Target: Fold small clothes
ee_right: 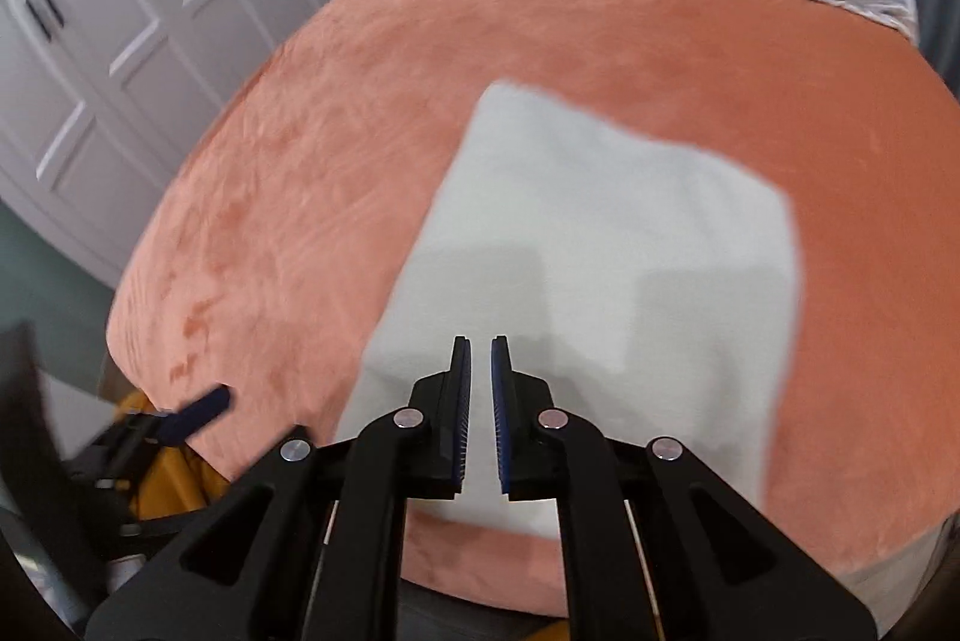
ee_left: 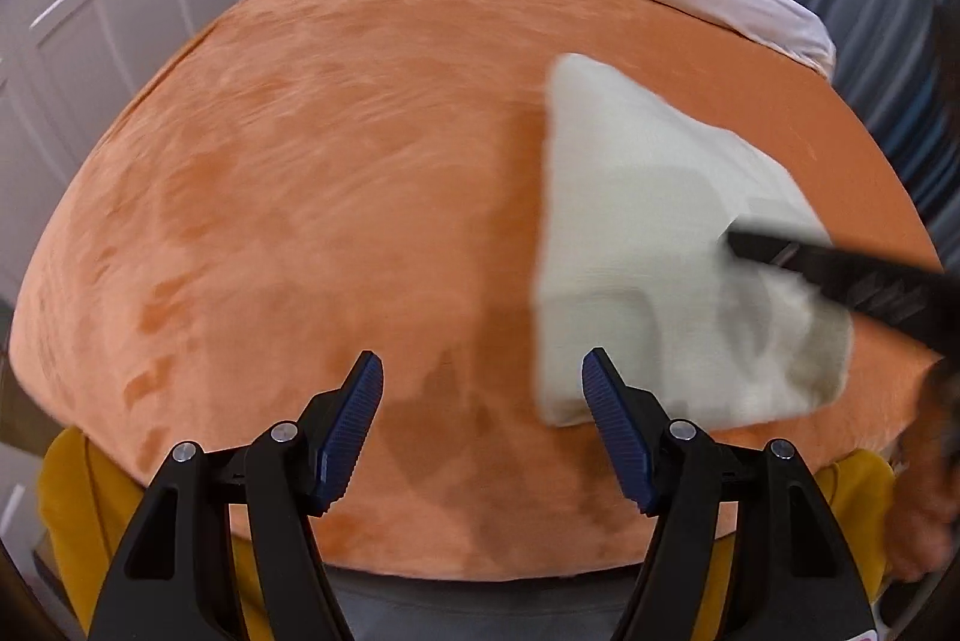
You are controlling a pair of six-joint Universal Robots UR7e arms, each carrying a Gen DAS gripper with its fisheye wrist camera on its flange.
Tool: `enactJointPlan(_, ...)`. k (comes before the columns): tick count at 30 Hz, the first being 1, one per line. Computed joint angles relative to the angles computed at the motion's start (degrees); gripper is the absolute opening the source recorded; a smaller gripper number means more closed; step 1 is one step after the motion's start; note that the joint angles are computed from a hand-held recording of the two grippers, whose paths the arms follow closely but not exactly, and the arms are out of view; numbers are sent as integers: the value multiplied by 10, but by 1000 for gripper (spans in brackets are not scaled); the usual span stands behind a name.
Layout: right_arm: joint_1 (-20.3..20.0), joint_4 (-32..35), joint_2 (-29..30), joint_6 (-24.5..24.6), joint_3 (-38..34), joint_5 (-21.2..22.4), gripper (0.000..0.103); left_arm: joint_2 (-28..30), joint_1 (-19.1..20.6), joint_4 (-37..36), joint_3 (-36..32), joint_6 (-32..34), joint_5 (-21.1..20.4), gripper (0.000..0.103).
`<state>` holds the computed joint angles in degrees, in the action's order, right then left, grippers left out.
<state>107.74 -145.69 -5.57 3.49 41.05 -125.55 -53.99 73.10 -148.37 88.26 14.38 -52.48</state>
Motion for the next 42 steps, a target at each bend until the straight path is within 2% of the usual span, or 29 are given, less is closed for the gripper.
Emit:
enactJointPlan(1, -5, 33, 27, 6, -38, -5, 11, -1, 3, 0, -2, -1, 5, 68)
enactJointPlan(3, -9, 27, 53, -7, -63, -9, 11, -1, 8, 4, -6, -5, 10, 68)
enactJointPlan(4, -11, 15, 51, -9, -60, 0, 11, -2, 11, 13, -10, -12, 8, 68)
enactJointPlan(6, -11, 38, 34, 23, -51, 17, 11, -6, 15, 26, -15, -17, -6, 68)
enactJointPlan(8, -7, -11, -14, 35, 19, 25, 10, -7, 15, 25, -15, -15, -16, 68)
enactJointPlan(10, 3, -72, -32, 28, 58, -3, 14, -9, 11, 22, -14, -6, -30, 68)
enactJointPlan(11, 6, -114, -56, 31, 100, -17, 14, -8, 9, 16, -12, 1, -33, 68)
enactJointPlan(13, 3, -144, -81, 44, 138, -38, 14, -4, 2, 5, -8, 15, -36, 68)
enactJointPlan(15, -9, -128, -93, 78, 150, -58, 14, 2, -3, 8, -10, 16, -43, 68)
enactJointPlan(16, -22, -88, -92, 111, 142, -63, 14, 5, -4, 14, -13, 15, -46, 68)
enactJointPlan(17, -29, -50, -89, 130, 131, -64, 11, 8, -7, 16, -14, 14, -50, 68)
enactJointPlan(18, -45, -28, -82, 134, 122, -45, 11, 11, -11, 15, -13, 15, -49, 68)
enactJointPlan(21, -58, -59, -72, 125, 118, -27, 9, 15, -24, 4, -8, 26, -43, 68)
enactJointPlan(23, -54, -55, -81, 146, 123, -23, 11, 17, -30, -4, -3, 33, -36, 68)
enactJointPlan(27, -30, -173, -124, 112, 221, -39, 14, 24, -36, 1, -3, 32, -29, 68)
enactJointPlan(30, -22, -220, -158, 128, 296, -43, 14, 31, -40, 1, -1, 32, -21, 68)
enactJointPlan(33, -30, -220, -168, 135, 328, -39, 12, 41, -44, 5, 0, 31, -13, 68)
enactJointPlan(35, -43, -197, -155, 134, 317, -39, 12, 45, -45, 11, -2, 25, -9, 68)
enactJointPlan(37, -51, -207, -141, 114, 303, -28, 12, 49, -47, 18, -2, 15, -4, 68)
enactJointPlan(42, -47, -186, -142, 109, 293, -37, 12, 52, -55, -8, 10, 32, 22, 72)
